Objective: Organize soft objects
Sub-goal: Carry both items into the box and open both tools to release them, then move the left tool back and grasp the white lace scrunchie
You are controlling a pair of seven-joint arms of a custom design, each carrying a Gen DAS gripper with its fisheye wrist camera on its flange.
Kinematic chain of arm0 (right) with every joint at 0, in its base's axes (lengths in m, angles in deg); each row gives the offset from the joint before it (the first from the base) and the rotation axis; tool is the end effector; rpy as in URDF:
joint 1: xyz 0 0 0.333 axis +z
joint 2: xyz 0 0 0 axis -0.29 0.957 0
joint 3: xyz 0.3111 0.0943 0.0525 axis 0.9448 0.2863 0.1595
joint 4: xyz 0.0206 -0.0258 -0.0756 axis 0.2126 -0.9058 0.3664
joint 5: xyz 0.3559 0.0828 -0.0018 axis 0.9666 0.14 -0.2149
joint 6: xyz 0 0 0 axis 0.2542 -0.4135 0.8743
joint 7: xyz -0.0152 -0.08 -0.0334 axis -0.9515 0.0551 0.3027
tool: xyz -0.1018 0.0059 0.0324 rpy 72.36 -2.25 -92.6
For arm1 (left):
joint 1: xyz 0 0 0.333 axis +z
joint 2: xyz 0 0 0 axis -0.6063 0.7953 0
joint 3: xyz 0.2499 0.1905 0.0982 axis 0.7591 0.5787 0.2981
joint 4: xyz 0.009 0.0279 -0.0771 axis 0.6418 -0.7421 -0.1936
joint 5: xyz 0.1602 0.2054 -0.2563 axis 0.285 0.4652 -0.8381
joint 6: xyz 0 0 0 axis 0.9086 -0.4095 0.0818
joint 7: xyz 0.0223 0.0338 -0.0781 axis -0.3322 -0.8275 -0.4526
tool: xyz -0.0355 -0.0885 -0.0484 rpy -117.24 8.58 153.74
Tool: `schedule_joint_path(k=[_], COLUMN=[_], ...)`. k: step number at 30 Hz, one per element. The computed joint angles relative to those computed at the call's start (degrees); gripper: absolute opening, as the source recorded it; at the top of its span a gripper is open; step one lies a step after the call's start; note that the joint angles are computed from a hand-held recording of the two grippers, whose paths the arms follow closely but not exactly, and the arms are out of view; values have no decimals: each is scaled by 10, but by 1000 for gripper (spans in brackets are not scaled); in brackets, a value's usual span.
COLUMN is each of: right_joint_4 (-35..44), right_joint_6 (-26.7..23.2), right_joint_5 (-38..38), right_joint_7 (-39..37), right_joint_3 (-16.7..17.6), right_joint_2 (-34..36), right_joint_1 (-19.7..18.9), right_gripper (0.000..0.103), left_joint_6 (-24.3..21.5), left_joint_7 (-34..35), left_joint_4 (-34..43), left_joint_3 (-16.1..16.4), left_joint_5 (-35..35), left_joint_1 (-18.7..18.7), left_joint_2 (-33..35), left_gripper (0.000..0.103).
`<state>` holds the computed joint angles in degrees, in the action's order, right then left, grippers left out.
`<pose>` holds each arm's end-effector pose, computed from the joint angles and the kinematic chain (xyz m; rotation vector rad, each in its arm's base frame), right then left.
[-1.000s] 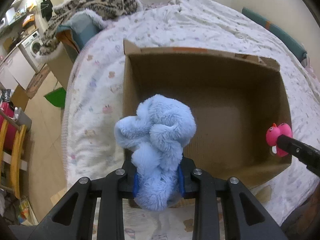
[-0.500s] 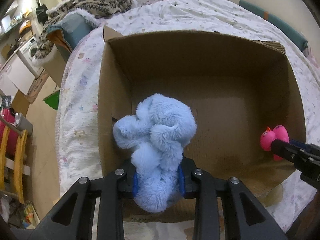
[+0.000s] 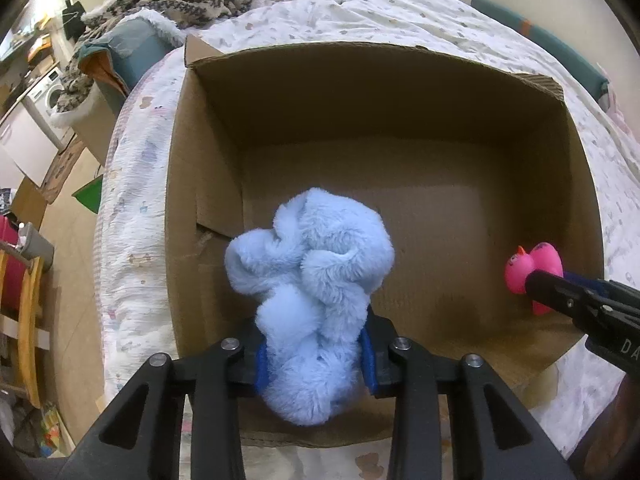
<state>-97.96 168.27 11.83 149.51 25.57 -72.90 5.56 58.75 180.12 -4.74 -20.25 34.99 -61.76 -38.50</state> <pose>0.5122 0.2709 0.4282 -1.2118 2.3236 -0.2906 0.6324 -0.3790 0.4316 -1.2295 2.5457 -0.6078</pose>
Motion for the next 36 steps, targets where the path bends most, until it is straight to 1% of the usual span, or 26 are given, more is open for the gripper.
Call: schedule_joint_path(k=[3, 4, 8, 11, 14, 17, 19, 20, 22, 23, 24, 26, 30, 34, 36], right_joint_4=[1, 2, 1, -1, -3, -10, -13, -14, -18, -19, -20, -23, -26, -19, -19], right_joint_6=[3, 3, 6, 14, 22, 39, 37, 33, 30, 26, 22, 20, 30, 18, 15], right_joint_5=[-1, 0, 0, 0, 3, -7, -41, -68, -115, -132, -146, -151, -132, -119, -121], right_joint_7=[2, 1, 1, 0, -4, 10, 40, 64, 107, 126, 142, 147, 134, 110, 113], right_joint_3=[-1, -1, -2, -2, -3, -7, -14, -18, -21, -20, -19, -13, -5, 0, 0], right_joint_2=[2, 2, 3, 2, 2, -2, -9, -14, -24, -27, -31, -34, -32, -30, -32], right_joint_1=[0, -1, -1, -2, -3, -2, 3, 7, 7, 6, 4, -4, -15, -14, -13], right_gripper=[42, 42, 42, 42, 42, 45, 45, 47, 60, 69, 70, 70, 70, 70, 70], left_joint_6=[2, 3, 3, 3, 4, 10, 13, 17, 24, 27, 29, 26, 32, 37, 38], left_joint_7=[0, -1, 5, 9, 11, 10, 18, 16, 6, 3, 0, 0, -2, -1, 0], left_joint_4=[-4, -4, -4, -8, -10, -18, -19, -22, -27, -29, -30, -30, -31, -36, -38], left_joint_3=[-1, 0, -3, -4, -6, -9, -18, -16, -9, -6, -6, -9, -8, -9, -11], left_joint_5=[-3, -2, -5, -7, -12, -20, -35, -36, -30, -27, -27, -30, -30, -30, -33], left_joint_1=[2, 1, 3, 4, 5, 8, 15, 14, 7, 6, 6, 8, 8, 10, 11], left_joint_2=[-2, -2, -1, -4, -5, -12, -13, -15, -18, -20, -20, -20, -22, -25, -26], left_gripper=[32, 35, 37, 41, 48, 57, 67, 69, 74, 74, 74, 74, 74, 74, 74])
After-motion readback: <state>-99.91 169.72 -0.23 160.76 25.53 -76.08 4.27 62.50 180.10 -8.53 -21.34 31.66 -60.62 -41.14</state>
